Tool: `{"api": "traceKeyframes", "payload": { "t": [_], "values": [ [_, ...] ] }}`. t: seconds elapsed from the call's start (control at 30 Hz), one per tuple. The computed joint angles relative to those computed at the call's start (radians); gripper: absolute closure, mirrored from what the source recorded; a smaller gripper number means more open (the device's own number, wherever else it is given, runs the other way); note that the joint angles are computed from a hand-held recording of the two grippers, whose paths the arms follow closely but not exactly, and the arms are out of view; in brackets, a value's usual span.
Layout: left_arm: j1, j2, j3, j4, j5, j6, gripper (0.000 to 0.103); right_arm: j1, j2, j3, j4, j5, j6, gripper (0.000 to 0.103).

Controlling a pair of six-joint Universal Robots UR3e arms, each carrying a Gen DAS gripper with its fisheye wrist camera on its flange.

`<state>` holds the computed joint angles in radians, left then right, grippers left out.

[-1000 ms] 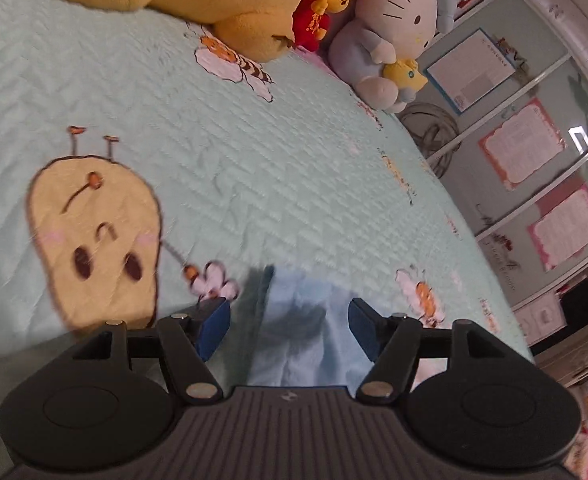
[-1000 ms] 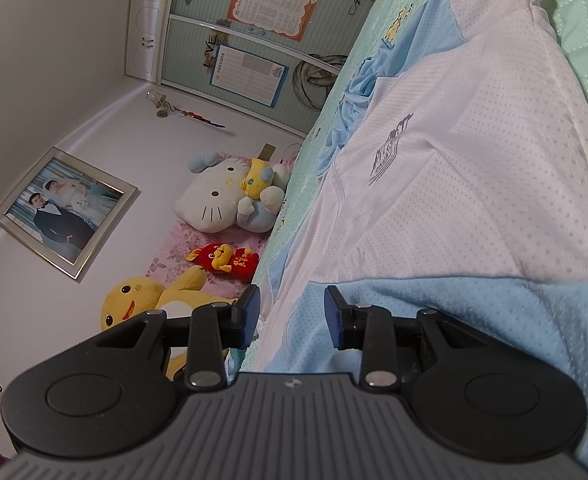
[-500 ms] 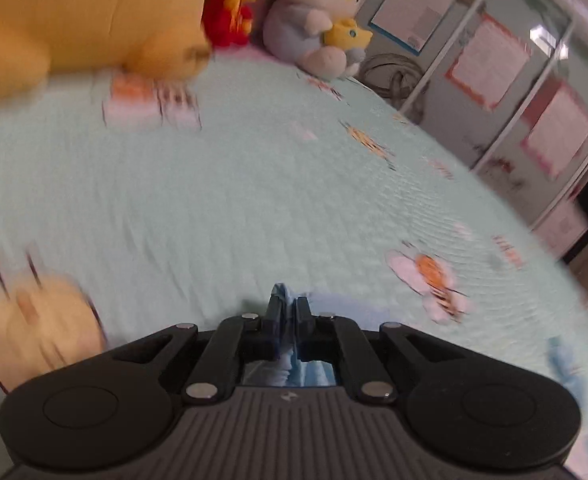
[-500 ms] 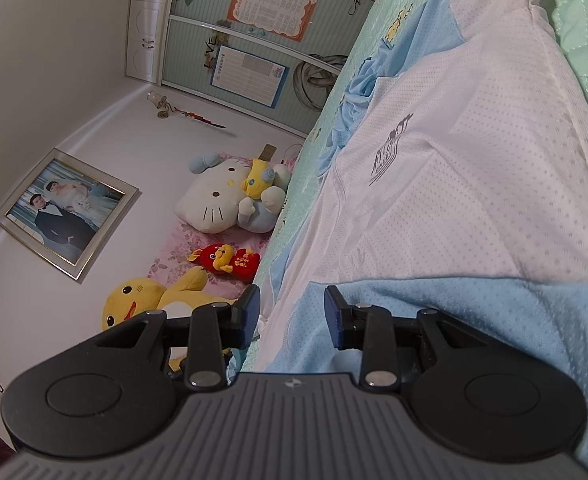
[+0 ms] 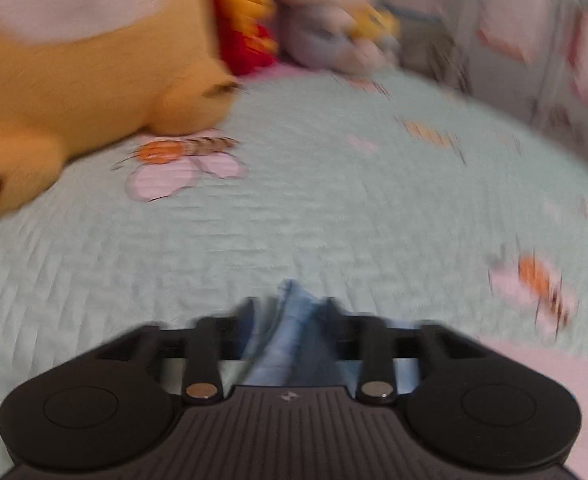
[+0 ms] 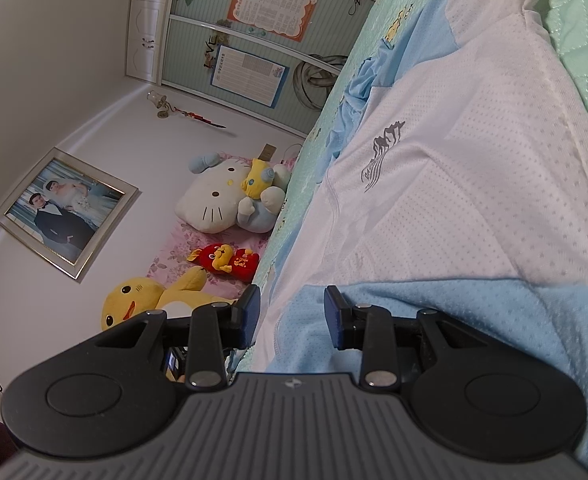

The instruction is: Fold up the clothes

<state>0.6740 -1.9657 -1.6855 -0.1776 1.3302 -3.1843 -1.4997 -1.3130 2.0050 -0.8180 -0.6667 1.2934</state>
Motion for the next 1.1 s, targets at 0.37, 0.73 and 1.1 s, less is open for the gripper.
{"api": "traceKeyframes", "payload": {
  "t": [0.37, 0.73, 1.1],
  "values": [
    [0.294, 0.411, -0.516, 0.017, -0.358, -0.244, 0.037, -0.003, 0.018, -0.013, 0.012, -0.005, -0.004, 0.068],
    [0.127, 0.26, -0.325, 0.064, -0.179, -0.317, 0.043, 0.004, 0.016, -0.015, 0.019, 0.003, -0.003, 0.067],
    [0.062, 0.218, -0.26, -0.026, -0.081, -0.341, 0.078, 0.009, 0.026, -0.024, 0.031, 0.007, -0.007, 0.067]
  ]
}}
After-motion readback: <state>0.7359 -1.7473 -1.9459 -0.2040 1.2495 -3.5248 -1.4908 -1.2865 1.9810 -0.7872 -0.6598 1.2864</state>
